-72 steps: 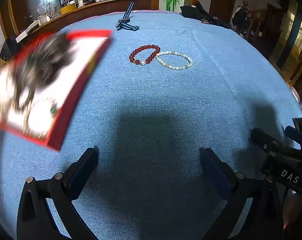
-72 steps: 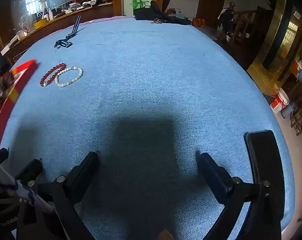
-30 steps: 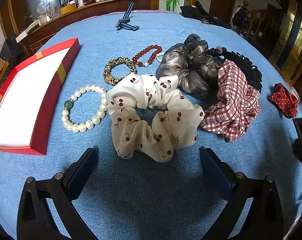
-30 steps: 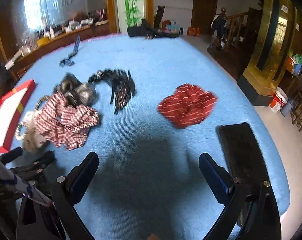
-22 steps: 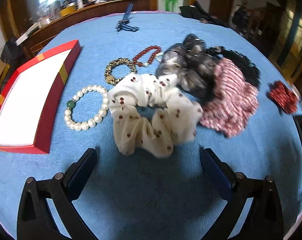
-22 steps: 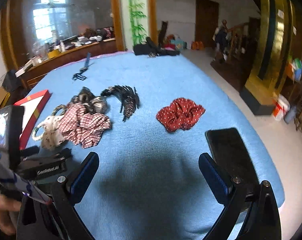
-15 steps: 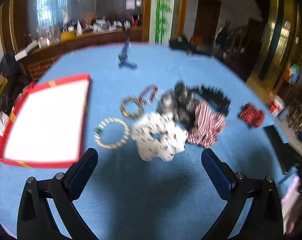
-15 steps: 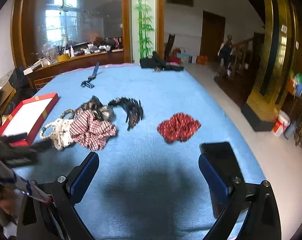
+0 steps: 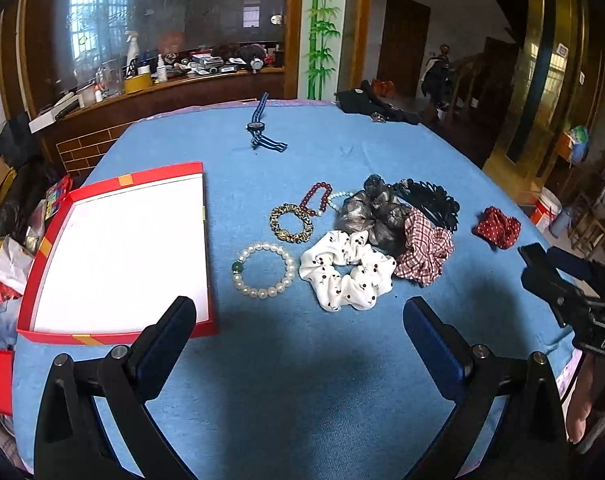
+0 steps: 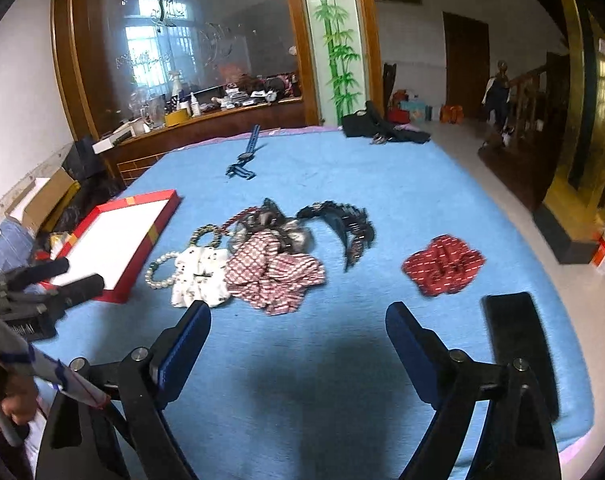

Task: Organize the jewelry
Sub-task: 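Grasp the red-white plaid scrunchie with the right gripper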

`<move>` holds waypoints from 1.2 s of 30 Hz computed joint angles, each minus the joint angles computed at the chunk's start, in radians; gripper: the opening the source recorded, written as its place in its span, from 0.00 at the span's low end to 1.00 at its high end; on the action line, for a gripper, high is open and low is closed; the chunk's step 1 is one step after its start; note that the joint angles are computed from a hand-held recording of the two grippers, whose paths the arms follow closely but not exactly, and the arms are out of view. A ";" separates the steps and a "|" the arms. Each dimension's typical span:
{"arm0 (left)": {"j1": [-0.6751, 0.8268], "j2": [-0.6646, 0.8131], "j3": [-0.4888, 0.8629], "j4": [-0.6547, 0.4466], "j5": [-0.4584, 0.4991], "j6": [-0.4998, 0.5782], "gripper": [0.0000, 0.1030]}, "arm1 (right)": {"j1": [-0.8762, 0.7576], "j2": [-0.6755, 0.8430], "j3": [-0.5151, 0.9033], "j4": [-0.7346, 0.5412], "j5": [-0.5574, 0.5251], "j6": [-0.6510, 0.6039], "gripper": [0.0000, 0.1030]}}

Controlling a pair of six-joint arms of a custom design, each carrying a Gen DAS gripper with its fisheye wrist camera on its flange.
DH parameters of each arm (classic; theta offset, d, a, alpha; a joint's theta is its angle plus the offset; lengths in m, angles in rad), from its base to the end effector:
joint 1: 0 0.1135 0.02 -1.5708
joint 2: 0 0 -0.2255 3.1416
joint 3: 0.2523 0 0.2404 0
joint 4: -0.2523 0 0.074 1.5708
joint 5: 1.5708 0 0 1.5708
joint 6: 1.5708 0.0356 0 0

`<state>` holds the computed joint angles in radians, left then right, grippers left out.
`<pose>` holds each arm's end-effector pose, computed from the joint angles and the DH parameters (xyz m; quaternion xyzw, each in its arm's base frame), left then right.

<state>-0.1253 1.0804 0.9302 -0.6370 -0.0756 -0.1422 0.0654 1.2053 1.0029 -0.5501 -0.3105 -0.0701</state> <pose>0.2288 -0.0261 0.2594 -0.0222 0.9234 -0.0163 0.3828 0.2570 0.0277 0.2624 -0.1227 0.9002 0.1409 0.3934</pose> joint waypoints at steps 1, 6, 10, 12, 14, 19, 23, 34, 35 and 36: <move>0.002 0.003 -0.001 0.003 0.011 0.005 1.00 | -0.002 0.006 0.003 -0.002 -0.005 0.002 0.89; 0.024 0.039 0.009 0.013 0.044 0.013 1.00 | 0.008 0.073 0.055 -0.012 -0.021 0.030 0.89; 0.021 0.071 0.012 0.026 0.026 0.010 1.00 | 0.018 0.180 0.138 -0.044 -0.063 0.074 0.89; 0.019 0.075 0.009 0.031 0.022 0.010 1.00 | 0.024 0.226 0.167 -0.043 -0.079 0.086 0.89; 0.019 0.080 0.010 0.032 0.022 0.011 1.00 | 0.036 0.279 0.209 -0.058 -0.080 0.102 0.89; 0.008 0.111 0.017 0.036 0.004 0.011 1.00 | 0.059 0.400 0.294 -0.064 -0.087 0.148 0.89; 0.015 0.139 0.025 0.033 0.008 0.006 1.00 | 0.076 0.519 0.398 -0.098 -0.079 0.195 0.89; 0.028 0.165 0.034 0.031 0.030 0.006 1.00 | 0.112 0.699 0.529 -0.110 -0.041 0.213 0.81; 0.026 0.172 0.038 0.032 0.030 0.006 1.00 | 0.117 0.703 0.531 -0.114 -0.034 0.201 0.75; 0.025 0.182 0.045 0.032 0.036 0.006 1.00 | 0.118 0.705 0.531 -0.118 -0.034 0.192 0.61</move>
